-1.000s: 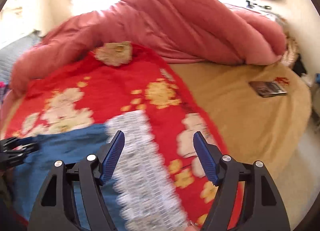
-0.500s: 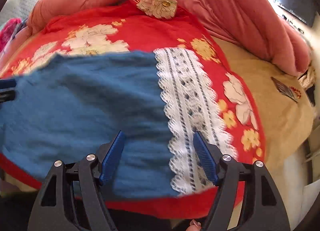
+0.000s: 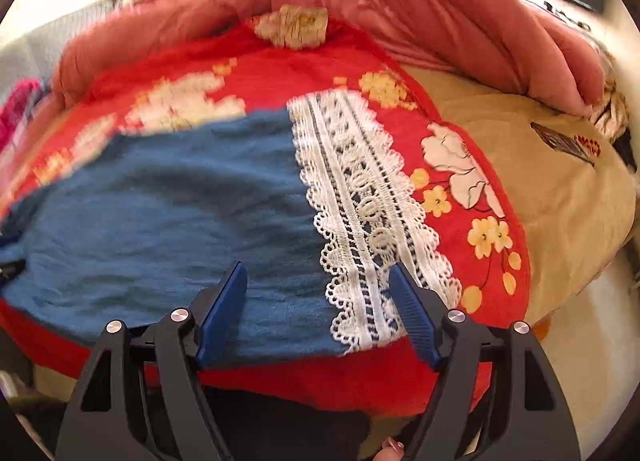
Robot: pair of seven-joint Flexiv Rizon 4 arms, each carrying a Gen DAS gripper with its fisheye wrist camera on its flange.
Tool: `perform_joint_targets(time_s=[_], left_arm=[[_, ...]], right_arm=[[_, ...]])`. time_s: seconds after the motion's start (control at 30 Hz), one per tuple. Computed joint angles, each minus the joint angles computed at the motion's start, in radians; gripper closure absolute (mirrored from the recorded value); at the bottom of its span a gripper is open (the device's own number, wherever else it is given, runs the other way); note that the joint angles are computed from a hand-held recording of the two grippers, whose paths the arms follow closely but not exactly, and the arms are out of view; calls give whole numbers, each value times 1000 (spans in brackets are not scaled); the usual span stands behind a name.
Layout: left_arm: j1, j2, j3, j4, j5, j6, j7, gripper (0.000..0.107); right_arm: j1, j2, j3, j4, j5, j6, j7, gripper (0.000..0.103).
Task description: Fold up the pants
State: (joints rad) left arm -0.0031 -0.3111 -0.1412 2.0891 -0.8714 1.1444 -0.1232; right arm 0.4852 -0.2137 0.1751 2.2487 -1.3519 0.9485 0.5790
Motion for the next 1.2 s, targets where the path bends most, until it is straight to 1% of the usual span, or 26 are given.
perform_joint_targets(time_s=[0.03,0.1,0.2,0.27,0.33,0.37,0.4,0.5,0.57,0.6,0.63,0.67,0.7,0.8,0.83,0.9,0.97,1.0,1.03,1.07,1.1,1.13,1.17,1.2], left_arm=[[1,14,6,-5,14,-31,-20,44],[8,41,2,-22,-3,-106,-19,43],[-19,60,-3,-45,-38,-129,7,43],[-45,64,-11,-70,-52,-146,22,43],[-69,53,-19,-121,-36,-205,7,39],[-81,42,-25,-147,-30,-226,-2,37],[-93,34,-28,-160,-27,-233,-8,36],[-142,-29,-55,-250,29,-234,-38,36],[-181,-83,-76,-301,63,-155,-41,36],[-199,-114,-79,-334,101,-122,-55,36],[-220,-156,-75,-384,158,-111,-100,36],[-242,-201,-66,-441,215,-116,-167,36],[-256,-236,-57,-491,267,-135,-216,36],[-277,-322,-50,-612,372,-205,-324,36],[-289,-359,-45,-670,409,-251,-370,36],[-301,-411,-51,-743,454,-294,-423,37],[-306,-451,-63,-798,480,-332,-452,37],[-312,-474,-64,-833,492,-360,-472,39],[-316,-500,-69,-871,497,-395,-490,41],[-318,-513,-73,-890,503,-417,-497,43],[-327,-536,-71,-925,515,-443,-509,46],[-334,-555,-69,-955,525,-467,-520,48],[-335,-569,-71,-977,528,-492,-525,52],[-333,-584,-77,-1003,526,-524,-527,57]], right_arm=[[0,24,-1,16,-38,-2,49,31],[4,59,16,35,-28,-48,76,31],[11,101,44,56,35,-122,85,30],[14,126,59,73,70,-161,97,26],[8,137,62,90,71,-159,125,26],[0,143,59,101,64,-139,148,26],[-6,143,58,106,59,-129,163,26],[-24,131,47,111,32,-83,190,26],[-31,119,41,106,19,-61,199,26],[-35,115,37,106,9,-51,205,26],[-43,109,31,105,-2,-32,213,26],[-49,104,26,104,-9,-20,216,26],[-54,98,22,101,-13,-11,217,26],[-69,83,9,93,-41,20,228,26],[-73,79,6,90,-50,28,229,26],[-79,65,1,81,-52,40,217,26],[-82,53,-3,74,-50,47,204,26],[-86,46,-7,70,-56,59,203,26],[-90,38,-11,67,-57,73,199,29],[-95,28,-16,64,-68,93,201,42],[-100,19,-24,61,-97,115,211,44],[-100,18,-24,59,-104,116,211,47],[-101,17,-25,58,-120,118,212,50],[-110,20,-32,60,-164,141,240,56]])
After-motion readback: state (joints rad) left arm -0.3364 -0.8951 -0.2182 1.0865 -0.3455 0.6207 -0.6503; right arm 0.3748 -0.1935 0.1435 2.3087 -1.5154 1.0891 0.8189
